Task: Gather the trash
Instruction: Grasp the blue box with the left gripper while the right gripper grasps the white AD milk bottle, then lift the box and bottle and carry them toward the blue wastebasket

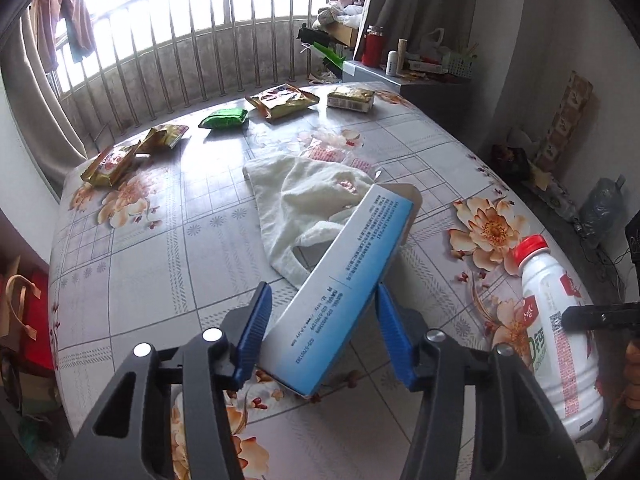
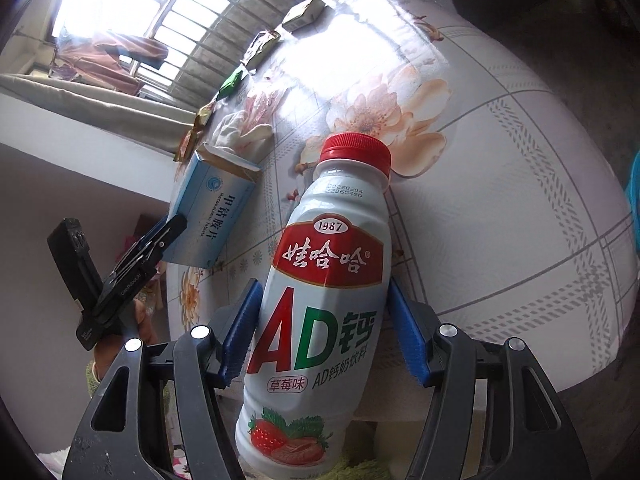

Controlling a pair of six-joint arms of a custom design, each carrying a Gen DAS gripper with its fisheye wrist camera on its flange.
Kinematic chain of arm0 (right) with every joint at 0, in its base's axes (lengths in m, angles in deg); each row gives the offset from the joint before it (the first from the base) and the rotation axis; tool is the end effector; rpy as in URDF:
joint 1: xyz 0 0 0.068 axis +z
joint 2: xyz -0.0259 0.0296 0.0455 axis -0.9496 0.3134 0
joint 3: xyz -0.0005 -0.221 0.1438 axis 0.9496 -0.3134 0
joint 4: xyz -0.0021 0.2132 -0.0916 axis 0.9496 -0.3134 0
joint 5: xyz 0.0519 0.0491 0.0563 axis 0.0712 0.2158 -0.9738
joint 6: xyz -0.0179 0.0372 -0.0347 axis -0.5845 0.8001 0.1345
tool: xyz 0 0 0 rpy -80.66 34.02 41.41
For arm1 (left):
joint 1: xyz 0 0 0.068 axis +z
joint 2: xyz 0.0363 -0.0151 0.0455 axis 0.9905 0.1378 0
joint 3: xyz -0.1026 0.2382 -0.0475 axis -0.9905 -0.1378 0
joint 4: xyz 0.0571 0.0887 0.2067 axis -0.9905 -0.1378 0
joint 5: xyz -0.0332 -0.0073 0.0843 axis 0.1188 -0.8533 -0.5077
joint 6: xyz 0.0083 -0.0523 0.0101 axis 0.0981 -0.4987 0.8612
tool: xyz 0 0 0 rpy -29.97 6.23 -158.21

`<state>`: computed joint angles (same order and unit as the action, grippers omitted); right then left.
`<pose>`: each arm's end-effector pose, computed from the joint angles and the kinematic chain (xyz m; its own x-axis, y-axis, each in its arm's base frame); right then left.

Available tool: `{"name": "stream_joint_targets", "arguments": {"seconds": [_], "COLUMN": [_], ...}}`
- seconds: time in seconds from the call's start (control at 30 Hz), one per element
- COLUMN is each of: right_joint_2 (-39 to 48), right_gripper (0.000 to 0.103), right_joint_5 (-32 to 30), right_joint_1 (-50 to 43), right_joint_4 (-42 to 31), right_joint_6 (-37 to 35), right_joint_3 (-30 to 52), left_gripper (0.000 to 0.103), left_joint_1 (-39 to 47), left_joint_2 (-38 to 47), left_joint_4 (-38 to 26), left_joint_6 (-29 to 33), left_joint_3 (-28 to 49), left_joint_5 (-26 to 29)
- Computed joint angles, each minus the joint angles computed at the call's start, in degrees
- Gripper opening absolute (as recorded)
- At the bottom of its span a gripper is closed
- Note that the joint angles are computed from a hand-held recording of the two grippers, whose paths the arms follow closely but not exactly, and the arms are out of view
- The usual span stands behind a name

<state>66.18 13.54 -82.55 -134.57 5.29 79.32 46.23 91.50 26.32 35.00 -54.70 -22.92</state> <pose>0.2521 -0.0248 0.2243 -0.9362 -0.3180 -0.1494 -0.3321 0.6623 0.6717 0.1813 -0.1128 0.1450 -0.7755 -0.1595 -0.6108 -0.1711 0.9844 -0.0399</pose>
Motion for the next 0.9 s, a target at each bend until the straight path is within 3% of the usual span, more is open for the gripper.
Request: {"name": "stream_joint_targets", "arguments": {"seconds": [0.13, 0.23, 0.37, 0.47, 0.6, 0.9], "right_joint_2": [-0.2, 0.8, 0.6, 0.8, 1.9, 1.3], "right_gripper": [0.059, 0.059, 0.059, 0.059, 0.06, 0.059], "right_joint_5": [0.4, 1.7, 2.2, 2.5, 2.9, 3.2], "right_joint_1": [0.6, -1.8, -1.4, -0.3, -0.8, -0.2], "right_joint_4": [0.2, -2.5, -2.2, -2.1, -2.9, -1.7], "right_joint_6": [-1.6, -6.0, -6.5, -6.2, -5.8, -3.5], "right_joint_3": [0.2, 2.2, 2.0, 2.3, 2.2, 1.7], "left_gripper": [0.032, 0.031, 0.032, 0.034, 0.038, 0.038], "left_joint_1": [-4.8, -9.3, -17.9, -18.2, -15.2, -13.2], "left_joint_2": [-4.1, -9.7, -9.3, -7.0, -3.2, 8.4], "left_joint_4": [-3.5, 1.3, 1.7, 0.1, 2.6, 1.9], "left_joint_6": [-12.8, -24.3, -34.3, -34.5, -32.6, -27.5], "left_joint_3": [-0.9, -6.1, -7.0, -4.5, -3.3, 3.6], "left_joint_5": [3.4, 7.9, 3.8, 3.9, 6.5, 3.7]}}
